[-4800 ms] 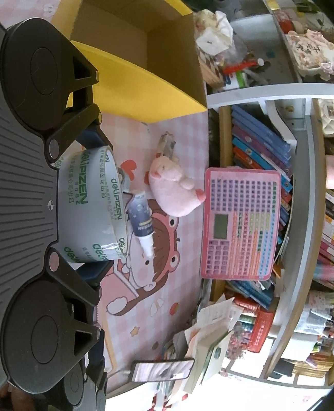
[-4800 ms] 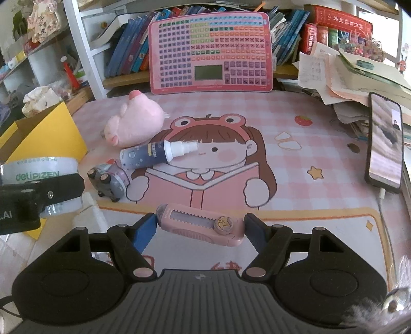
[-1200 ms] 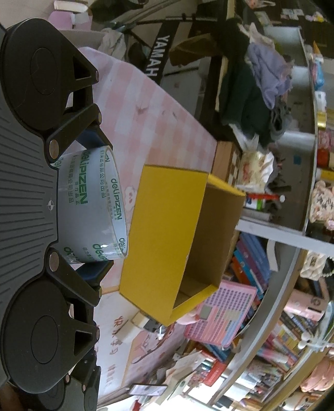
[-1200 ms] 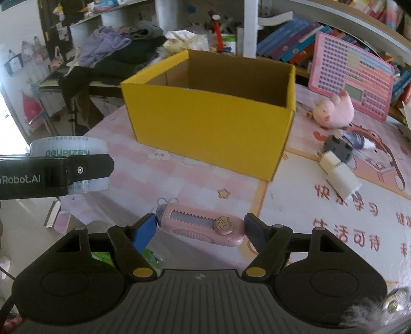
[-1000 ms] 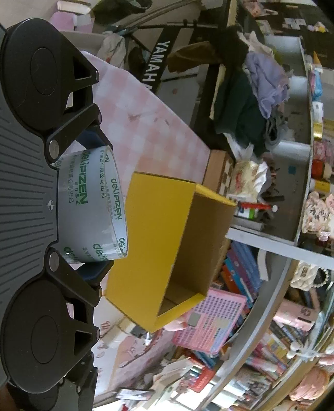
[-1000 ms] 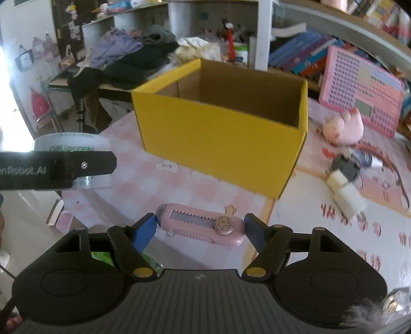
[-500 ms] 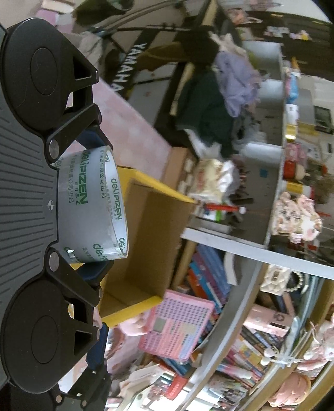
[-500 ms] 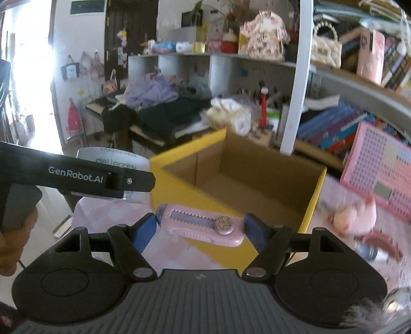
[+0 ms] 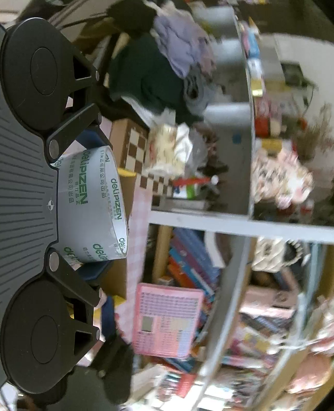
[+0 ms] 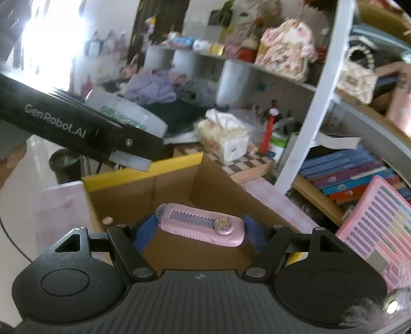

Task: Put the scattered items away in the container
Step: 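Open the left tool over the box while the right tool releases the cutter inside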

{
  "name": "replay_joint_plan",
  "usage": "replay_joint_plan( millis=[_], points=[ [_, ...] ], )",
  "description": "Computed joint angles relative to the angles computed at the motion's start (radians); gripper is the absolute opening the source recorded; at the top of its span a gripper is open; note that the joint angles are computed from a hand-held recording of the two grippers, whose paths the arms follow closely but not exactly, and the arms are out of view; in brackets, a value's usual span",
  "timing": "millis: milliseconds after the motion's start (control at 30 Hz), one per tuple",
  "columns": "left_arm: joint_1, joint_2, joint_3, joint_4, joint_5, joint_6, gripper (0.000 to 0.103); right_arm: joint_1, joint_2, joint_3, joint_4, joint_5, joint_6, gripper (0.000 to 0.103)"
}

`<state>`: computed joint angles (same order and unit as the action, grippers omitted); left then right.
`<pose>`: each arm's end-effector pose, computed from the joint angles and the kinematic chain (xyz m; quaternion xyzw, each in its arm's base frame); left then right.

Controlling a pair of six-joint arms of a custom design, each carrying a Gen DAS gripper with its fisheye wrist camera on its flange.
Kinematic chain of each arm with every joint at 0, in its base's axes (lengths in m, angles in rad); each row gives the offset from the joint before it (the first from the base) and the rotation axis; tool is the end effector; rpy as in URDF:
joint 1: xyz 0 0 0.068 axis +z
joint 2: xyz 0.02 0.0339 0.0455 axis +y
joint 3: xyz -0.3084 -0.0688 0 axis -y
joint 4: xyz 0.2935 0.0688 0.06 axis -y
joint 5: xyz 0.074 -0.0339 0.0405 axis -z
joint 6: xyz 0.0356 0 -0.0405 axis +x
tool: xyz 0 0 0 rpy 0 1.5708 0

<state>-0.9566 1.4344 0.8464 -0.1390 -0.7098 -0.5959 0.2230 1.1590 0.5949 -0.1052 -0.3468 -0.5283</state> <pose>0.2097 -0.2572 0.2390 0.0135 0.8671 -0.0428 0.4961 0.2518 0.0695 0.2232 -0.3952 0.7972 0.0882 0.4477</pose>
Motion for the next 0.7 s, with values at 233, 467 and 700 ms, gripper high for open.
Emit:
replay_joint_plan(
  millis=[233,467,700],
  points=[
    [0.101,0.229,0.167,-0.055,0.123,0.104,0.088,0.026,0.298,0.196,-0.072,0.068,-0.152,0.074],
    [0.139,0.365,0.278,-0.139,0.174,0.15,0.088,0.07,0.466,0.303,-0.15,0.195,-0.345,0.074],
    [0.154,0.416,0.324,-0.193,0.196,0.146,0.088,0.072,0.497,0.345,-0.203,0.187,-0.372,0.074]
  ],
)
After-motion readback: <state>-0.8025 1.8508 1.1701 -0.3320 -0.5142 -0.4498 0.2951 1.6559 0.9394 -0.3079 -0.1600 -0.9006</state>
